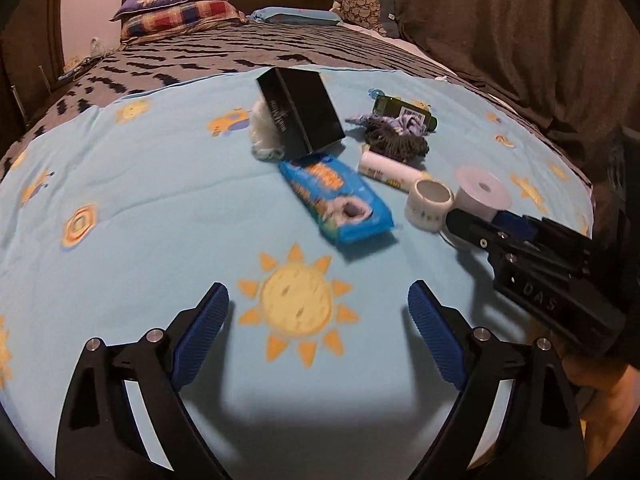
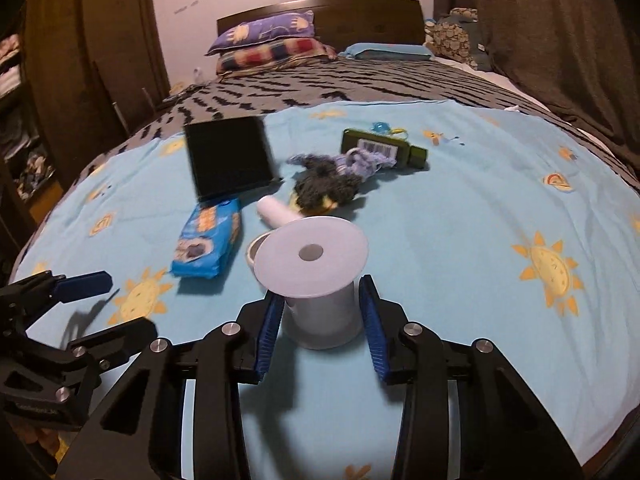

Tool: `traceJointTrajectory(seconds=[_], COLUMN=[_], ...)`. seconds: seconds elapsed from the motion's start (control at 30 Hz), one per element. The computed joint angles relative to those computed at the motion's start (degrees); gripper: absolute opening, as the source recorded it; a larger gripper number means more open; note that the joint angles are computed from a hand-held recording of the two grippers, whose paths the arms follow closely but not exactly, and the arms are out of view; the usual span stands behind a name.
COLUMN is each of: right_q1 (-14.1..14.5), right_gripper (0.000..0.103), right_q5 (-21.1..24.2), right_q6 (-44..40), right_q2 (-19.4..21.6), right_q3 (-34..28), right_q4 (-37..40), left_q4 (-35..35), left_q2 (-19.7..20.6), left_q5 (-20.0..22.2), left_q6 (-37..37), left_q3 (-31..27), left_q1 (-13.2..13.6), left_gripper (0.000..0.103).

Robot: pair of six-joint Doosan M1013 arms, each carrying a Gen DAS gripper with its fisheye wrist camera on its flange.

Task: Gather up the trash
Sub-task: 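Raise both grippers and grasp the white tape roll with the right gripper, then grasp the blue wet-wipes packet with the left gripper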

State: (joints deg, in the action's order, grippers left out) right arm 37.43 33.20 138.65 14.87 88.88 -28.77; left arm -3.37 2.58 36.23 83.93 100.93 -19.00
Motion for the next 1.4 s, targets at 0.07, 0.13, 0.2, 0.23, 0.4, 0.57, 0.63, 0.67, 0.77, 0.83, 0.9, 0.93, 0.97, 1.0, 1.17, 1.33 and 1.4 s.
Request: traceJointTrajectory(seconds=[0.07,0.13,0.2,0.23,0.4,0.57,0.63,0.67,0.77,0.83,0.9,0.93,0.97,1.0,1.17,1.33,1.4], right_q1=[-0.24,-0.47,-0.72,-0.88,-1.26,-0.82,-0.50,-0.37,-0.05,0.38,1.03,1.39,1.78,2.08,4.20,6.68,7.23], right_gripper=[0.039,0.037,0.037,0.037,0.037,0.037,0.037,0.037,0.037,0.037,0.037,0.037,0.037,0.037,0.037,0.037,0.037], right_q5=[-0.18,-0.31,-0.37,-0.49,-1.41,-2.55,-2.17,-2.19,-2.86,-2.81,-2.31,-2.03,-1.72,-1.57,-0.38,1.09,1.00], right_q6=[2.10,4.06,5.20,5.36,7.10,8.88,9.31,9.40,9.44,9.59,9.98,10.30,10.83,11.36,14.49,18.01,18.96], right_q2=[-0.17,-0.45,-0.74,-0.88,-1.85,-2.94,-3.13,-3.30,-4.14,-4.71,-5.27,-5.67,-6.07,-6.41,-8.66,-10.95,-11.87], right_q3=[0.29,0.77,1.21,1.41,2.50,3.71,3.95,4.16,5.11,5.70,6.20,6.57,6.91,7.26,9.25,11.73,12.83], right_q4=[-1.98,-3.74,-4.76,-4.84,-6.53,-8.66,-9.53,-9.55,-8.39,-8.27,-8.69,-8.92,-9.28,-9.65,-11.94,-13.97,-13.86], left_q4=[-0.67,-0.89,-0.91,-0.76,5.10,5.46,5.19,4.94,5.33,5.31,4.22,3.89,3.52,3.20,1.01,-0.81,-1.24], left_q2=[1.24,2.36,3.34,3.87,6.53,7.95,7.58,7.27,5.79,4.35,2.38,1.67,0.69,-0.52,-5.25,-9.87,-11.45], left_q5=[0.29,0.60,0.63,0.68,2.38,3.82,3.93,4.05,3.58,3.07,2.48,2.29,2.10,1.87,0.73,-0.62,-0.95], left_q6=[0.16,-0.09,-0.47,-0.66,-6.86,-7.60,-7.17,-6.67,-5.51,-4.74,-3.08,-2.52,-1.89,-1.29,1.23,2.16,2.26], left_q3=[-1.20,-2.34,-3.38,-4.04,-7.33,-8.89,-8.57,-8.27,-6.45,-4.74,-2.60,-1.85,-0.86,0.36,4.77,8.66,9.97], left_q1=[-0.05,-0.11,-0.25,-0.35,-1.17,-0.86,-0.75,-0.70,-0.94,-1.11,-1.17,-1.24,-1.37,-1.59,-2.82,-4.32,-4.92], left_gripper=[0.084,0.082,0.082,0.082,0.074,0.057,0.052,0.052,0.050,0.049,0.049,0.048,0.048,0.046,0.045,0.044,0.043])
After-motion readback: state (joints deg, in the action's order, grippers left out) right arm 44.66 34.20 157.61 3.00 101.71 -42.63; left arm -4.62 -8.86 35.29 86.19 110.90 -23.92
